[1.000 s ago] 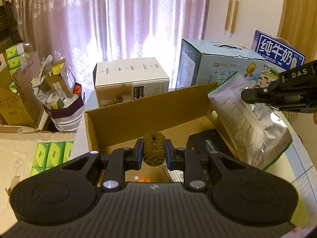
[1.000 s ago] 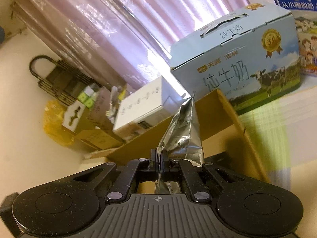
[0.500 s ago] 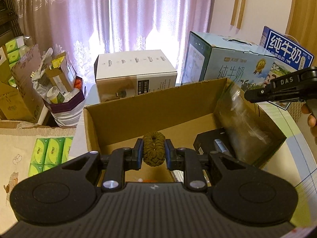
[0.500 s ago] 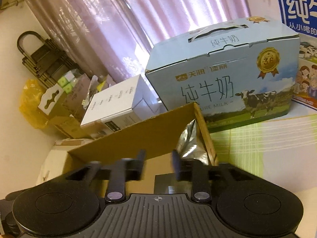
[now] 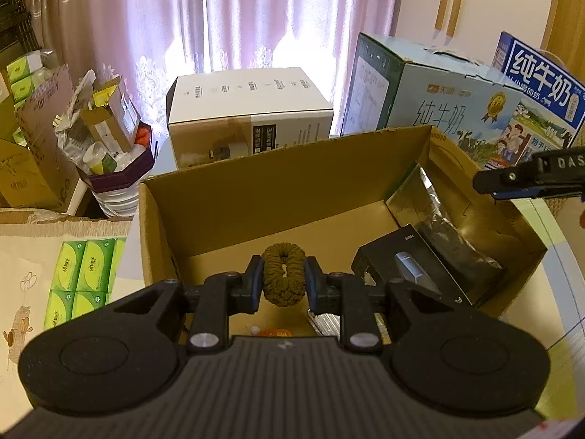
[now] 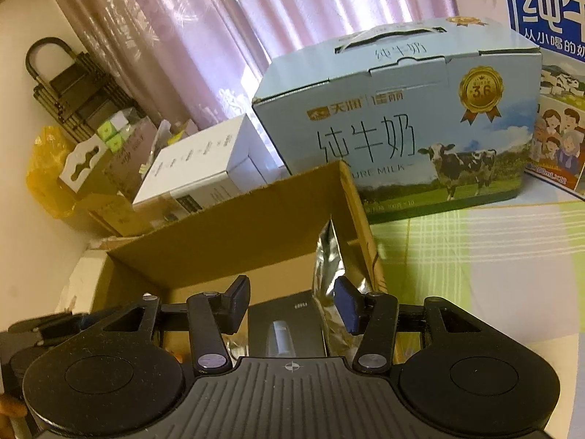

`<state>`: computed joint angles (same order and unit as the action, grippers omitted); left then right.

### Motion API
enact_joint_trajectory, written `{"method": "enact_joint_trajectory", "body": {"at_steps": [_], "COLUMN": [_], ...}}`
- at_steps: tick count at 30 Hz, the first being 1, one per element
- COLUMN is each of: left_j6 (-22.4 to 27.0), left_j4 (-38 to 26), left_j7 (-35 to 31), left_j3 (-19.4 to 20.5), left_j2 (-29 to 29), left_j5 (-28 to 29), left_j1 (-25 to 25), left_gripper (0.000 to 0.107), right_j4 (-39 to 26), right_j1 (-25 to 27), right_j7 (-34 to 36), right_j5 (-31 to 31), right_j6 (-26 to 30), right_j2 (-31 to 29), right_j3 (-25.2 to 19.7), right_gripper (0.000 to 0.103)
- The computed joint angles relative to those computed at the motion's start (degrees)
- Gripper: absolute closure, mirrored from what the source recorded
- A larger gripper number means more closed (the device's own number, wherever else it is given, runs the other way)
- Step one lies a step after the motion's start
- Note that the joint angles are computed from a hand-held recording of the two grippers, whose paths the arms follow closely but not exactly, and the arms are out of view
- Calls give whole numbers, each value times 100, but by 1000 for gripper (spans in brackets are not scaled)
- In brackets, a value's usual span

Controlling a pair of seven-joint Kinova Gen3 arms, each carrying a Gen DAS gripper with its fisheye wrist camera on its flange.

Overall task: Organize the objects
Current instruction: 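Open the right tool to drop the foil bag while the left tool releases the hair tie, then move both tools back from the cardboard box toward the remaining table items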

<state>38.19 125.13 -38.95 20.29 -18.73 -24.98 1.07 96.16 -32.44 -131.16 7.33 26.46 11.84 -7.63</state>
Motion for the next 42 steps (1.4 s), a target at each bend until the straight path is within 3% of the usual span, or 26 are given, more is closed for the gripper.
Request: {"method": "enact_joint_trajectory", "body": {"at_steps": [4, 7, 11, 17, 27, 42], "left_j6": [-26, -31, -6, 144, 370, 840], "left_j4": [-25, -32, -20, -55, -133, -321], "left_j7": [158, 307, 468, 592, 625, 694], "left_j3": [90, 119, 121, 132, 233, 651], "left_j2": [140, 205, 185, 119, -24, -548], "left_j5": [-154, -348, -519, -607, -558, -352], "left_j1": [-100, -123, -104, -35, 38, 33], "left_gripper": [79, 69, 48, 33, 28, 17], "right_j4": [51, 76, 145, 254, 408, 884], "right_j1": [-19, -49, -183, -300, -541, -783], "right_j7": [13, 8, -172, -429, -1181, -3270], "right_j5": [44, 110, 396, 741, 1512, 3508], "right_j6": [4, 17, -27, -115, -79, 325], "right_j2": [-31, -73, -156, -269, -411, -872], "right_j3": [-10, -9, 43, 36, 26, -401], "right_gripper": [55, 54, 53, 49, 42, 30]}}
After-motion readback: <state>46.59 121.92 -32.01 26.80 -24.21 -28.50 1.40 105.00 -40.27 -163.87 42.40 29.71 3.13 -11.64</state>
